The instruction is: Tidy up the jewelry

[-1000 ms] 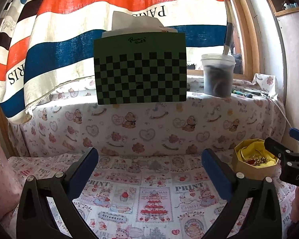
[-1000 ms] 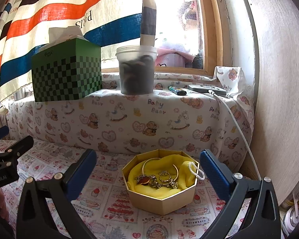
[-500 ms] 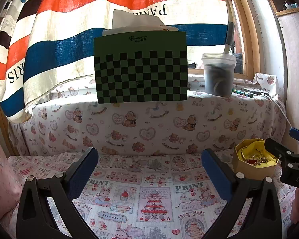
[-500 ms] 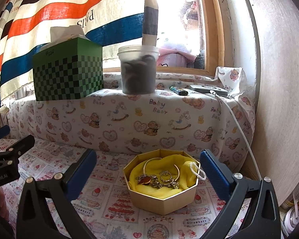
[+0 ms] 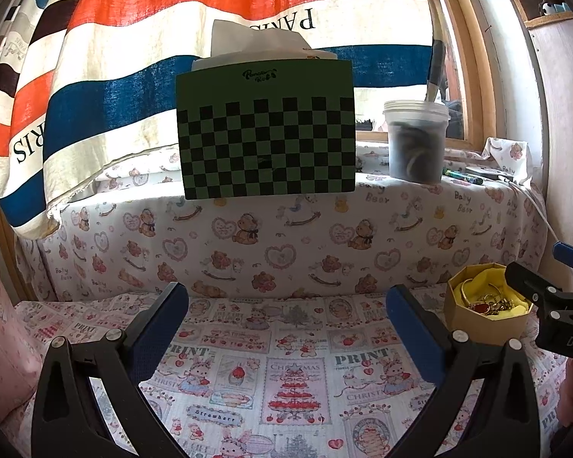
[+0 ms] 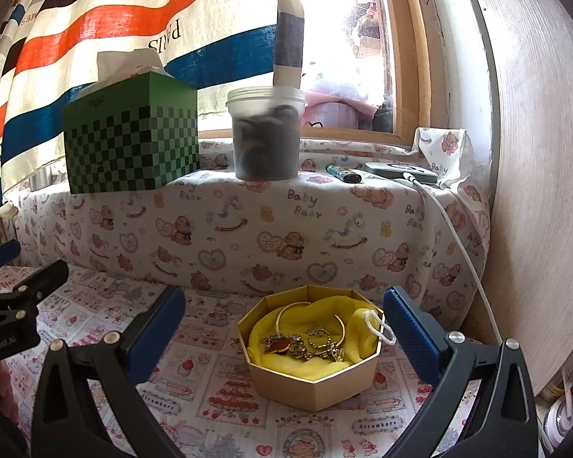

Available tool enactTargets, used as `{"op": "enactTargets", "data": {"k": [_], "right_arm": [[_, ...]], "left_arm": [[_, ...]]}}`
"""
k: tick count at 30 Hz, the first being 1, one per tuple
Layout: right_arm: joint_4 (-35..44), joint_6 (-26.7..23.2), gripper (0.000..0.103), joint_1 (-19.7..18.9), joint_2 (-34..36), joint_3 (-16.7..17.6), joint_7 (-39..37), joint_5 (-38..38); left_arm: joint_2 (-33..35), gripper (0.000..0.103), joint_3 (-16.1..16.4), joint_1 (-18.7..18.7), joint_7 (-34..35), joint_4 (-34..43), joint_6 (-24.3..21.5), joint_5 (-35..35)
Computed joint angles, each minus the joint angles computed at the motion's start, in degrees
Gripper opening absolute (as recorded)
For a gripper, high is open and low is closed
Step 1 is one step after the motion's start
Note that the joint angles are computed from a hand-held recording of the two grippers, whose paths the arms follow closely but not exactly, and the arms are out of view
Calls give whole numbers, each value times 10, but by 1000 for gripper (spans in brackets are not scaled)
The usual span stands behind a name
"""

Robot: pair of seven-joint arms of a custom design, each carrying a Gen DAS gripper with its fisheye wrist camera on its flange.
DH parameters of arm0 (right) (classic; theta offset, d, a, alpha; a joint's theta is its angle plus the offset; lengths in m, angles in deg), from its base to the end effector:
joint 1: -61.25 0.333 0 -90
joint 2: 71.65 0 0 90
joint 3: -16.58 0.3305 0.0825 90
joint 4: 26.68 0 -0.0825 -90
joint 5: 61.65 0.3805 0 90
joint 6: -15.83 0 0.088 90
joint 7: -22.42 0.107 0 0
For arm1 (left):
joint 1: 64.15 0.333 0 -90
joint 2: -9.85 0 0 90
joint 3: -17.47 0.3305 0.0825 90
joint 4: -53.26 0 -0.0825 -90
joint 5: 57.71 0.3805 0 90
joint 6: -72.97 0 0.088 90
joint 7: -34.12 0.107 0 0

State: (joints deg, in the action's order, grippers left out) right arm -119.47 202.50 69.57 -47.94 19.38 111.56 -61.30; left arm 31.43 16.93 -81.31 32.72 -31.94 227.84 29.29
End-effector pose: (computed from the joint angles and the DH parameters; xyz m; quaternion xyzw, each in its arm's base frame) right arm 0.7042 0.1304 0.5532 -0.6294 0.5227 -0.3622 0.4466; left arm 0.6716 -0.2489 0.5422 -0.5931 0.5388 -0.3783 0.4635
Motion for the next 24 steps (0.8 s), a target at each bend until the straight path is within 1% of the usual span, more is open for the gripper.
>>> {"op": "enactTargets", "data": {"k": [6, 18, 19, 21, 24], "right_arm": [[1, -4, 103, 6, 0, -6, 1, 1], [4, -4, 103, 1, 2, 1, -5, 0], [3, -5, 103, 4, 1, -3, -3, 0], [5, -9, 103, -7, 2, 12, -11, -1], [0, -2, 103, 2, 0, 1, -8, 1]], "left_arm": [[1, 103, 1, 0, -2, 0, 1, -4], [1, 103, 0, -1, -1, 0, 0, 2], [1, 103, 0, -1, 0, 1, 0, 2], [1, 103, 0, 0, 3, 1, 3, 3], [0, 103, 0, -1, 3, -1, -2, -1]]}}
